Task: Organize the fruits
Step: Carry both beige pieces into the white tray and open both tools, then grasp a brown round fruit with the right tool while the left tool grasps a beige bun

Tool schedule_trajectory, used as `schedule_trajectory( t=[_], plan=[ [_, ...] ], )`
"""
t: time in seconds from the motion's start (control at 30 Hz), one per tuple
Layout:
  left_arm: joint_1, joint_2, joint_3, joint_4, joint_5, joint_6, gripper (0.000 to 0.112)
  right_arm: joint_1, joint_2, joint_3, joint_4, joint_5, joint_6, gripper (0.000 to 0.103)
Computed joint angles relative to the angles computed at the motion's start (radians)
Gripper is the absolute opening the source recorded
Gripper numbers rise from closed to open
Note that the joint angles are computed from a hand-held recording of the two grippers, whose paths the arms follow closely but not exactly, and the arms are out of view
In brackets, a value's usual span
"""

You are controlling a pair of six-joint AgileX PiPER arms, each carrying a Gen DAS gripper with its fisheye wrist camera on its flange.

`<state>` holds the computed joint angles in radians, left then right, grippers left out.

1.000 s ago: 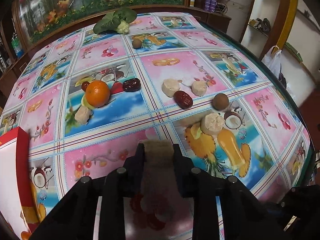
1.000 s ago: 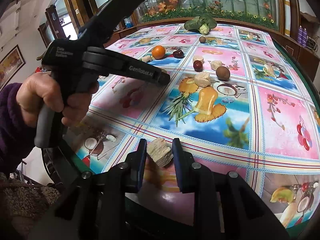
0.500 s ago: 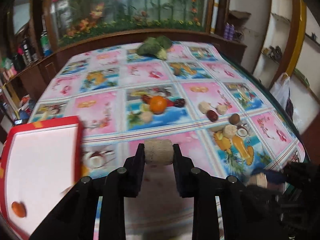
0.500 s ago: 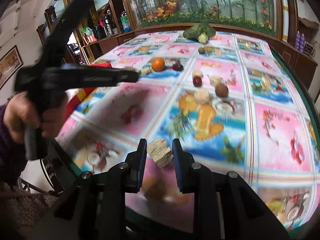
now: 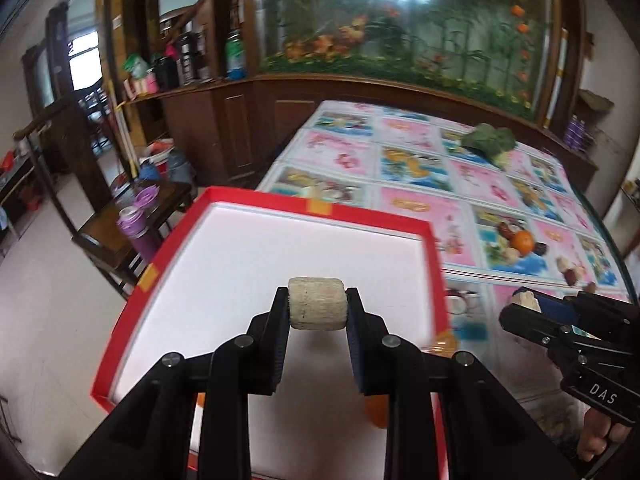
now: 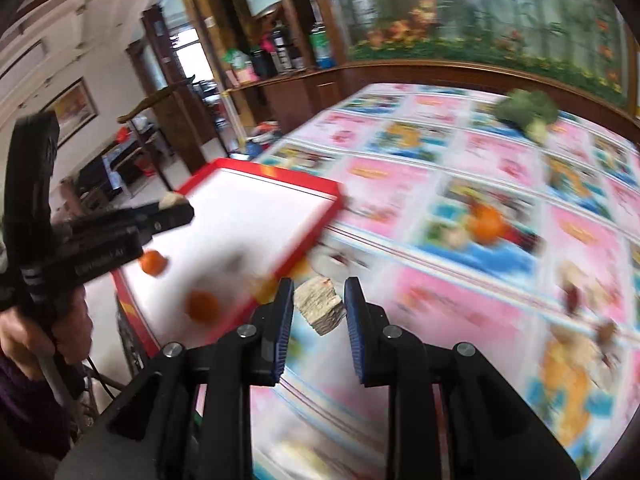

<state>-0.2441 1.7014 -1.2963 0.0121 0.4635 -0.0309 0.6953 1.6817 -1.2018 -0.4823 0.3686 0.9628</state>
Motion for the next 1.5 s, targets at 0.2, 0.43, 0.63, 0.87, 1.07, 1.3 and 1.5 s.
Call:
schedule_trajectory(
  t=[0.2, 0.43, 0.63, 0.87, 1.07, 1.3, 1.5],
  plan=[
    [0.052, 0.068, -0.036, 0.012, 0.02, 0.001, 0.026, 0.029, 0.259, -0.358, 0.204, 0.089, -0.238, 0.028],
    [0.062, 0.113, -0.071, 0.05, 0.057, -0.008, 0.026, 0.035, 0.451, -0.626, 0.32, 0.219, -0.364, 0.028],
    [0.062, 0.14, -0.09, 0.067, 0.084, -0.01, 0.026, 0.025, 0.543, -0.736, 0.384, 0.299, -0.419, 0.028],
    [0.065, 0.173, -0.121, 0.098, 0.135, -0.042, 0.031, 0.008, 0.549, -0.752, 0.463, 0.325, -0.498, 0.032],
    [0.044, 0.108, -0.082, 0.098, 0.107, -0.078, 0.046, -0.023, 0.409, -0.532, 0.561, 0.142, -0.551, 0.043],
    [-0.096, -0.004, -0.004, 0.019, 0.062, 0.022, 0.053, -0.051, 0.17, -0.209, 0.303, -0.04, -0.28, 0.054],
    [-0.255, -0.009, 0.0, -0.028, 0.086, 0.089, 0.055, -0.128, -0.061, 0.112, 0.097, -0.138, -0.023, 0.054]
  ],
)
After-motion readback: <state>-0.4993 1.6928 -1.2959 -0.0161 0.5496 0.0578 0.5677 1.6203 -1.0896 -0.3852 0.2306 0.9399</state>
